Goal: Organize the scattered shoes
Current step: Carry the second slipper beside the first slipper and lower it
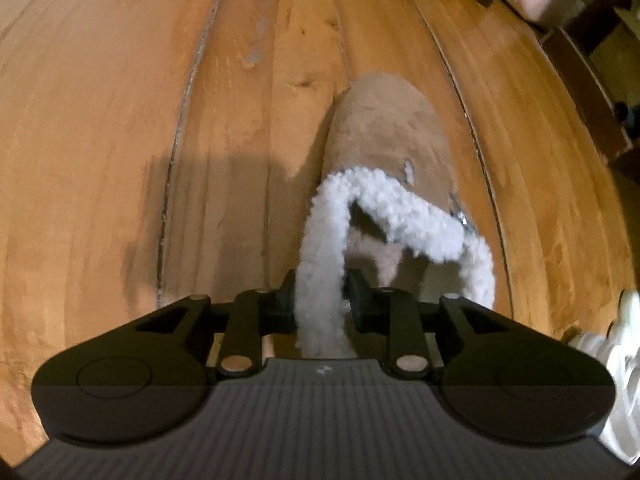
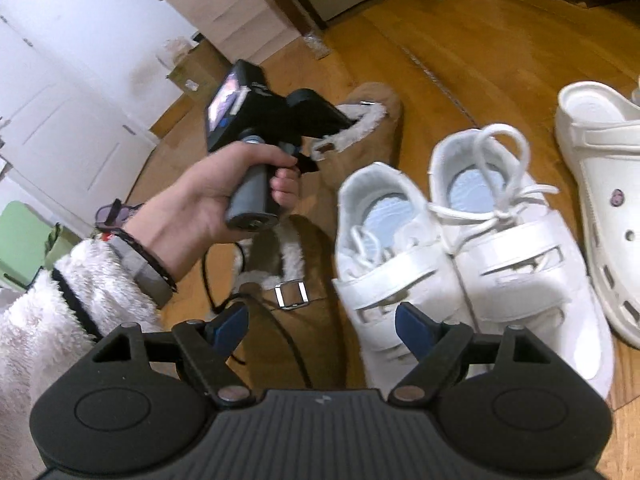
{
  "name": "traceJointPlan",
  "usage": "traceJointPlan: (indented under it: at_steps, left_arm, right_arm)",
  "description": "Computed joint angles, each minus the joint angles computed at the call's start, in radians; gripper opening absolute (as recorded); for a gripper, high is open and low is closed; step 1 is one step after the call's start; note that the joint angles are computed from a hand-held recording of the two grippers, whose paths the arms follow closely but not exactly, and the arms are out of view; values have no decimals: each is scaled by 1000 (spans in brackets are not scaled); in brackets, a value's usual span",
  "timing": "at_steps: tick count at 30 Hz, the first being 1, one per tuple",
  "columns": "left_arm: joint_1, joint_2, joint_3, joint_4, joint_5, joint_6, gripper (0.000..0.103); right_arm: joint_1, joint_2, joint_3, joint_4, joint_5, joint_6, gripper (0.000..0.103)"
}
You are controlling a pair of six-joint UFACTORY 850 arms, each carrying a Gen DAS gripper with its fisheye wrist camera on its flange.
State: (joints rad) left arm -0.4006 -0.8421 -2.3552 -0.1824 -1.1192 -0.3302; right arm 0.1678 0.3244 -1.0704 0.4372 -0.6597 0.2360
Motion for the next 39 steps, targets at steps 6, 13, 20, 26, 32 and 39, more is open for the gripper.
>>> traceJointPlan:
  at_steps: [6, 13, 20, 26, 32, 39]
  left_arm:
    - [102, 189, 266, -311, 195, -147, 12]
    - [170, 319, 383, -425, 249, -46, 11]
    - [241, 515, 554, -370, 244, 56, 12]
    - [329, 720, 755, -361, 265, 133, 12]
    - [367, 814, 876, -248, 260, 67, 14]
    - [388, 751, 935, -217, -69, 8, 78]
  right_arm:
    - [-12, 3, 1, -26, -27, 14, 82]
    - [-6, 9, -1, -23, -25, 25, 82]
    - [38, 10, -11, -37, -29, 33, 83]
    - [121, -21, -56, -66, -33, 47, 83]
    - [201, -47, -90, -160, -45, 99, 84]
    - [238, -82, -94, -180, -77, 106, 84]
